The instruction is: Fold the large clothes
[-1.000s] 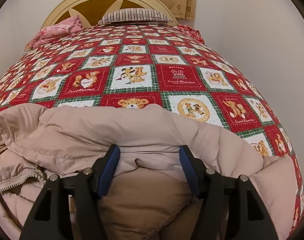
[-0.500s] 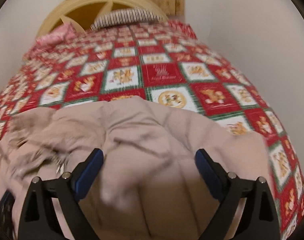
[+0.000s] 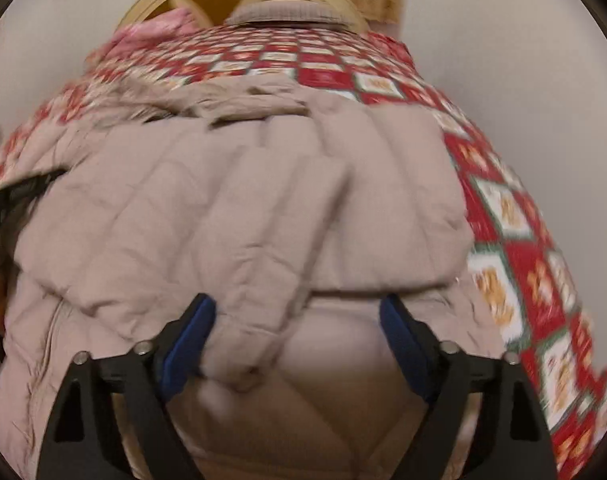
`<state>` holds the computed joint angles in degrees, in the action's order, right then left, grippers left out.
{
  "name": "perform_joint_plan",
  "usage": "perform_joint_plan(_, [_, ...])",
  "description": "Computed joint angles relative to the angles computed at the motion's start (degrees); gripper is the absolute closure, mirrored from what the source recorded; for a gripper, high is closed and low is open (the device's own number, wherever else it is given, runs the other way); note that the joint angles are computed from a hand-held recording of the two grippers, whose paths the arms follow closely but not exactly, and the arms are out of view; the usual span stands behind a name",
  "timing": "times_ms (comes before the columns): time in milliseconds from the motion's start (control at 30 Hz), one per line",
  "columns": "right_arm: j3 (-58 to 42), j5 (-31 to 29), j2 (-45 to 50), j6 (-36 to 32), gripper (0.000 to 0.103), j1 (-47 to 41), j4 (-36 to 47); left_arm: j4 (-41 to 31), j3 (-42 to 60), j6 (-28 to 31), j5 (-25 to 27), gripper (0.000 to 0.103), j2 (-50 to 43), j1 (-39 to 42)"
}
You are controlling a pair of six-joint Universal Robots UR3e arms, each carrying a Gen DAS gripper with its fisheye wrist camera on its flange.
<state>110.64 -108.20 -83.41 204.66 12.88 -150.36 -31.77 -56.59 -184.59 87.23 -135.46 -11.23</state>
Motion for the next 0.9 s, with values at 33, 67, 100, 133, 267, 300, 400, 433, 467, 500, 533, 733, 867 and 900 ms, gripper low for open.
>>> perform_joint_plan(33, [0.0,-0.7,0.6,0.2,0.006,0.2,-0.4,0.1,-0.7,0.0,-0.1,0.089,0.5,0.1])
perform_joint_plan(67, [-0.4,-1.4,1.4,0.2,0.004,0.6,-0.6,-0.5,-1.1,0.2,-0.2,0.089,1.2,0.1])
perform_joint_plan(100, [-1.1,-2.6,2.2,0.1,0.004,1.2,-0.4,-1.3,-2.1,0.6,-0.5,0.088,2.5,0.3])
perform_joint_plan(133, [-1.4,-3.3,2.5,0.0,0.003,1.6,-0.1,-1.6,-4.5,1.1,-1.1,0.087,4.7,0.5])
perform_joint_plan(267, [0.3,-4.6,1.2,0.2,0.003,2.3,-2.1,1.1,-20.9,2.8,-9.0,0.074,17.7,4.1])
perform_joint_plan(300, [1.5,-4.8,0.1,0.9,0.004,2.3,-3.2,1.3,-24.6,3.9,-11.2,0.067,20.7,5.1])
perform_joint_plan(400, [6.2,-5.5,-6.7,4.1,0.006,4.6,-4.4,1.4,-40.1,11.3,-18.7,0.059,33.8,10.6])
perform_joint_plan(433, [8.1,-5.1,-9.4,4.6,0.006,5.3,-5.1,1.4,-44.1,13.7,-20.5,0.055,37.4,12.5])
perform_joint_plan(467, [10.5,-4.2,-13.0,4.3,0.006,5.9,-5.7,1.2,-48.7,16.6,-22.5,0.053,41.3,15.1])
perform_joint_plan(500, [12.6,-3.6,-17.4,3.2,0.006,7.0,-4.5,0.2,-52.8,19.7,-24.3,0.046,45.3,18.0])
perform_joint_plan(533, [13.6,-4.2,-20.3,2.6,0.006,8.4,-2.9,-1.6,-57.9,23.3,-26.6,0.042,50.5,22.1])
perform_joint_plan(733, [21.3,-10.4,-47.3,9.7,0.003,17.1,17.7,-38.5,-70.1,54.3,-43.7,0.040,74.3,48.8])
perform_joint_plan(867, [26.5,-6.1,-71.1,21.4,0.003,17.1,35.7,-75.6,-67.8,82.4,-48.1,0.040,84.5,64.5])
perform_joint_plan(900, [27.6,-2.7,-77.1,20.8,0.003,14.3,39.3,-78.9,-67.5,85.2,-47.5,0.040,85.7,65.9])
